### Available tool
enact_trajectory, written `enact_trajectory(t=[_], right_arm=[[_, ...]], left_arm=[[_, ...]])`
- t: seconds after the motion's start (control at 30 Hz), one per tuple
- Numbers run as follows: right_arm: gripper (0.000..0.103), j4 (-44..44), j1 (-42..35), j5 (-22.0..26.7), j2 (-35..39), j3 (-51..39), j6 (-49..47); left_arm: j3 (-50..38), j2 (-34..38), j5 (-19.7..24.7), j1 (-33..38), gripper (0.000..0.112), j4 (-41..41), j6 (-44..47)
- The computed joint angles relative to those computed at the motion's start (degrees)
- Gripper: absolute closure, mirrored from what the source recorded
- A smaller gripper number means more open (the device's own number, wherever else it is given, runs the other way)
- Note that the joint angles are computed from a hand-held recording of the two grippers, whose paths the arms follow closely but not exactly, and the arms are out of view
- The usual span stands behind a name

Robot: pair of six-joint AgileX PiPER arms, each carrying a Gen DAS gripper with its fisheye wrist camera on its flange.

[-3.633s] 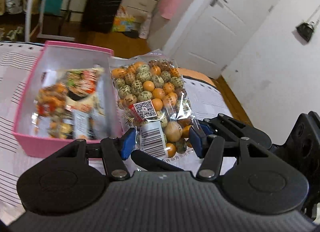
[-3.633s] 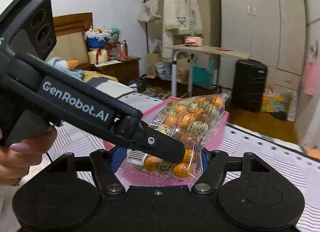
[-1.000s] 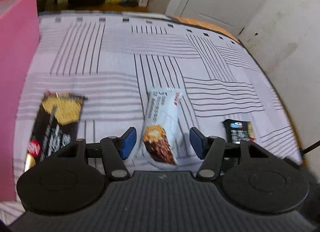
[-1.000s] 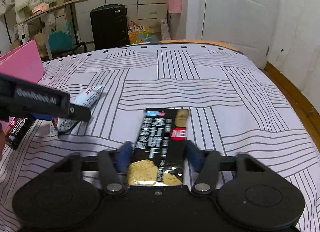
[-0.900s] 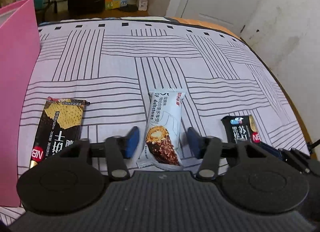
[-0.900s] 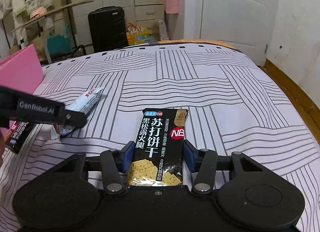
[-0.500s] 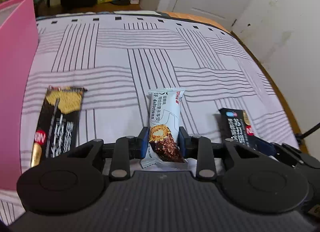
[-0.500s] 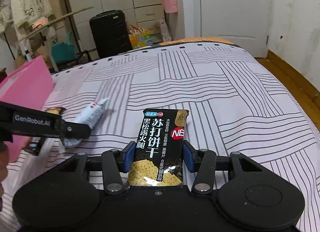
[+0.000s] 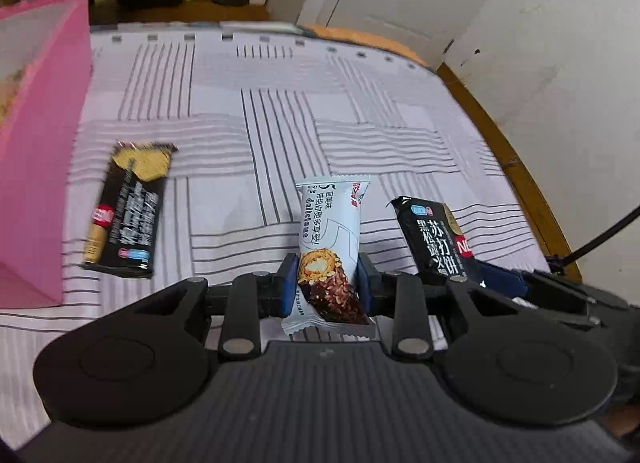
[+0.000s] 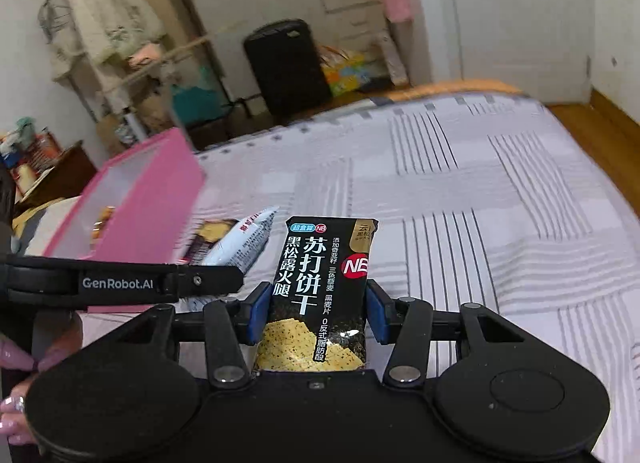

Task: Organize snacks
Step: 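Carry both snacks into the pink box and open both grippers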

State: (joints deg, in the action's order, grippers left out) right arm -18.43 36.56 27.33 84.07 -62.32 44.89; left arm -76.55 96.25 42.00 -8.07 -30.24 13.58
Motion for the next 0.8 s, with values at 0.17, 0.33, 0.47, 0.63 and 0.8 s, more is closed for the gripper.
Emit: enact_trajectory(t=[0.17,0.33,0.47,0.63,0.8], right_arm=[[0.049,6.13,2.18,4.97,-2.20,-4.19,-9.28],[0.049,5.17,6.07,7.61,-1.20,-9.19,-9.82],[0.049,5.12,8.94,10.20,1.42,-14.81,-11.68],[0.049,7.94,10.86,9.04,4.55,-20.17,-16.27],[0.049,12.34,10.73,7.96,10.96,-28.01,-21.81]], left_arm=[[0.63,-7.45,2.37,0.51,0.083,7.02,-3.94],[2.62,-13.78,5.40,5.21,0.083,3.38,0.81],[3.49,-17.50,7.62,8.40,0.083,2.98,2.13],[3.92,-20.50,10.53,14.92,0.083,1.75,4.99],[4.17,-21.35,12.54,24.49,0.083,-2.43,10.53]])
